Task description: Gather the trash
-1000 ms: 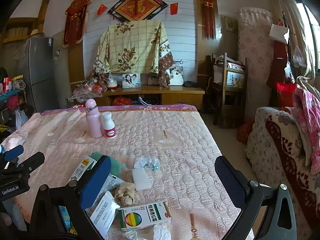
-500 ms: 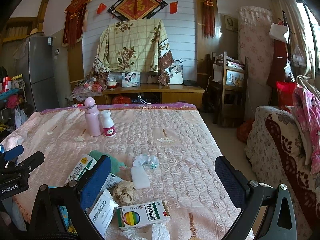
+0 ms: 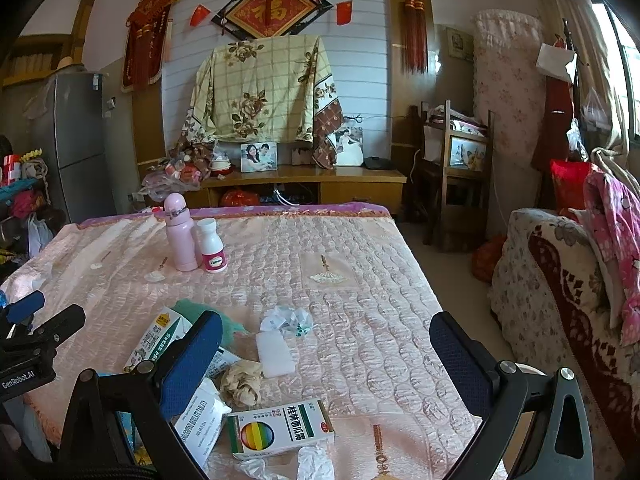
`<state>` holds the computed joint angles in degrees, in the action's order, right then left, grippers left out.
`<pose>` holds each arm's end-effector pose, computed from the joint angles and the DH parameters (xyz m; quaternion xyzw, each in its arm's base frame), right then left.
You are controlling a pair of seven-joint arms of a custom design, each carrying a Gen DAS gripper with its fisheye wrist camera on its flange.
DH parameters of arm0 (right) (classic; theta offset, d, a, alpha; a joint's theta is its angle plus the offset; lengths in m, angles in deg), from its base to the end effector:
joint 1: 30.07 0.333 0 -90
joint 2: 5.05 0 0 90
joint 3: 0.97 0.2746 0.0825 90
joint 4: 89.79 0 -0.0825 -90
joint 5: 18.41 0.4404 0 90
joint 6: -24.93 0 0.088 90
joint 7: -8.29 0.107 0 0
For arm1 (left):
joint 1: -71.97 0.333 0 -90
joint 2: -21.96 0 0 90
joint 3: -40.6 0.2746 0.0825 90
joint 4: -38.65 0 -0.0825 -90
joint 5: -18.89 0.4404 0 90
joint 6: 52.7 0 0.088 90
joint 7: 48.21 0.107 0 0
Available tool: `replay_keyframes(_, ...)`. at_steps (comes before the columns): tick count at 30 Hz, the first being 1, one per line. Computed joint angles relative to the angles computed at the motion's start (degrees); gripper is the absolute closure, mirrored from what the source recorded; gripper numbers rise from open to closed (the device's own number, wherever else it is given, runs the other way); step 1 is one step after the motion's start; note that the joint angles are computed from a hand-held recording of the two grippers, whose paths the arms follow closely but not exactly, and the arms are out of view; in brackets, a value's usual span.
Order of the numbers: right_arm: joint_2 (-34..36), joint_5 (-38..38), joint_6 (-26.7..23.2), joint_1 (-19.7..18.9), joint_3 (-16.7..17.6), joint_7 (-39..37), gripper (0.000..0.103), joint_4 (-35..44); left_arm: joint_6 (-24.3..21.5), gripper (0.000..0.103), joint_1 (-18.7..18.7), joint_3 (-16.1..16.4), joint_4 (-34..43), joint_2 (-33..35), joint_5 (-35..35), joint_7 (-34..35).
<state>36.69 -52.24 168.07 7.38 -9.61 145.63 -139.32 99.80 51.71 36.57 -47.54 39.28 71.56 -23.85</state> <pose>0.6926 0.4466 0.5610 -0.6291 0.5847 -0.3424 0.3809 0.6713 -0.3207 0.5341 -0.6364 0.5816 -0.3740 0.3419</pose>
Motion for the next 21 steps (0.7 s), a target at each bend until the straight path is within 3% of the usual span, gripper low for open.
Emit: replay_keyframes(21, -0.57, 0.6, -0.15, -0.63, 0.35, -0.35, 0.0, -0.98, -0.32, 0.0, -0.25, 0.11, 0.98, 0.9, -1.68, 1.77)
